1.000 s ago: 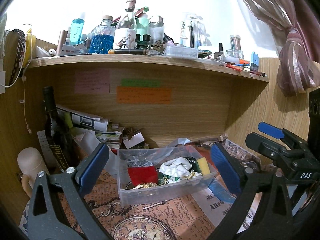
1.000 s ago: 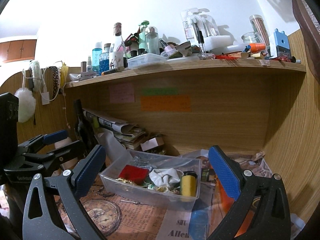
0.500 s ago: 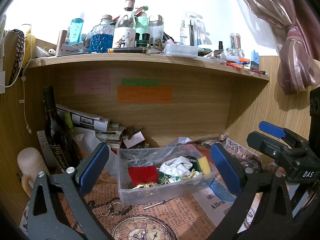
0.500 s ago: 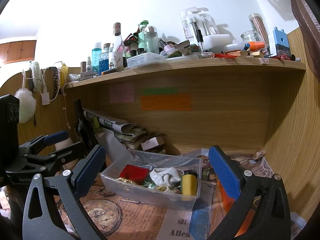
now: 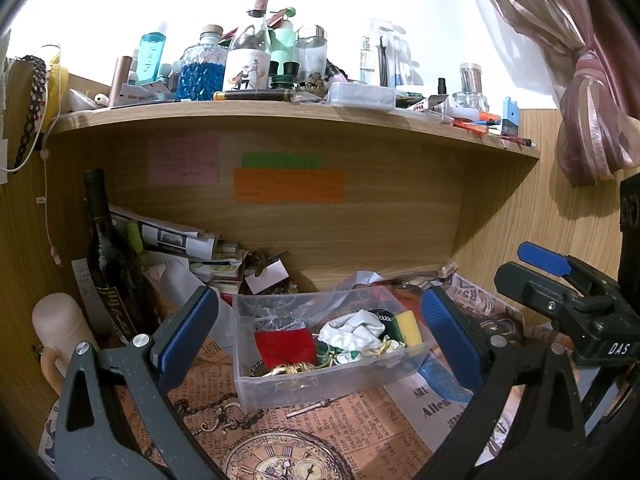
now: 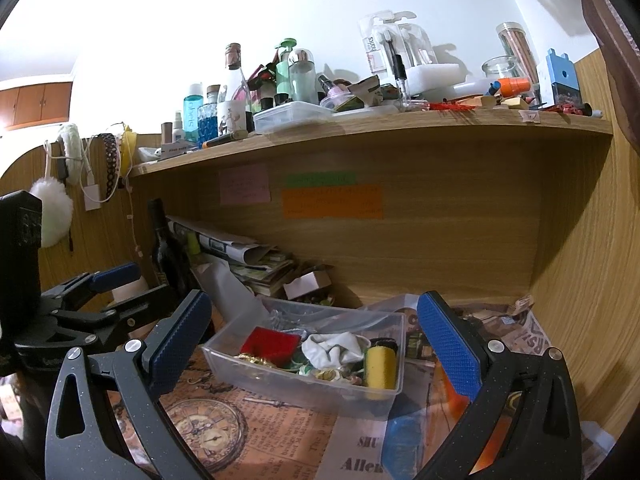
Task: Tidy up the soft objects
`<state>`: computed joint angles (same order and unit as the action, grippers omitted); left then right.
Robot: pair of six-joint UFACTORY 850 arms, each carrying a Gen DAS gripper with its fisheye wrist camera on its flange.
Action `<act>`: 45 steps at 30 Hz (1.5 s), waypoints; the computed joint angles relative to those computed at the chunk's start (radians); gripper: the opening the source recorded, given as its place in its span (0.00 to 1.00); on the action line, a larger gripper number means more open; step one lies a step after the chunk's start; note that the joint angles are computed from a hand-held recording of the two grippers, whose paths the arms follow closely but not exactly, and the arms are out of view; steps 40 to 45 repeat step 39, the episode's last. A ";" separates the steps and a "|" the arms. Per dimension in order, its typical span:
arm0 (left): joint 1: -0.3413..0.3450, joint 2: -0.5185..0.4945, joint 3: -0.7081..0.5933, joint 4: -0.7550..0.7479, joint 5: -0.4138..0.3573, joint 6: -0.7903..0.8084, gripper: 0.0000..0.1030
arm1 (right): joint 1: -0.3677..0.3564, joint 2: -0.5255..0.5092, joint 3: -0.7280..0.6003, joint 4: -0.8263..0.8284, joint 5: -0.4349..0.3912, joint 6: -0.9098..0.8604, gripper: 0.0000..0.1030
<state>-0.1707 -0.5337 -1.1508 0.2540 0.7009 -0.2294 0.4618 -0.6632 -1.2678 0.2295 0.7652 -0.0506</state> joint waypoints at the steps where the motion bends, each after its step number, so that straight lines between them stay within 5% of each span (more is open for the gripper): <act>1: 0.002 -0.002 -0.001 0.006 0.000 -0.002 1.00 | 0.000 0.000 0.000 0.002 0.000 -0.001 1.00; 45: 0.025 -0.022 -0.031 0.113 -0.011 -0.071 1.00 | 0.003 -0.018 -0.024 0.016 -0.028 -0.005 1.00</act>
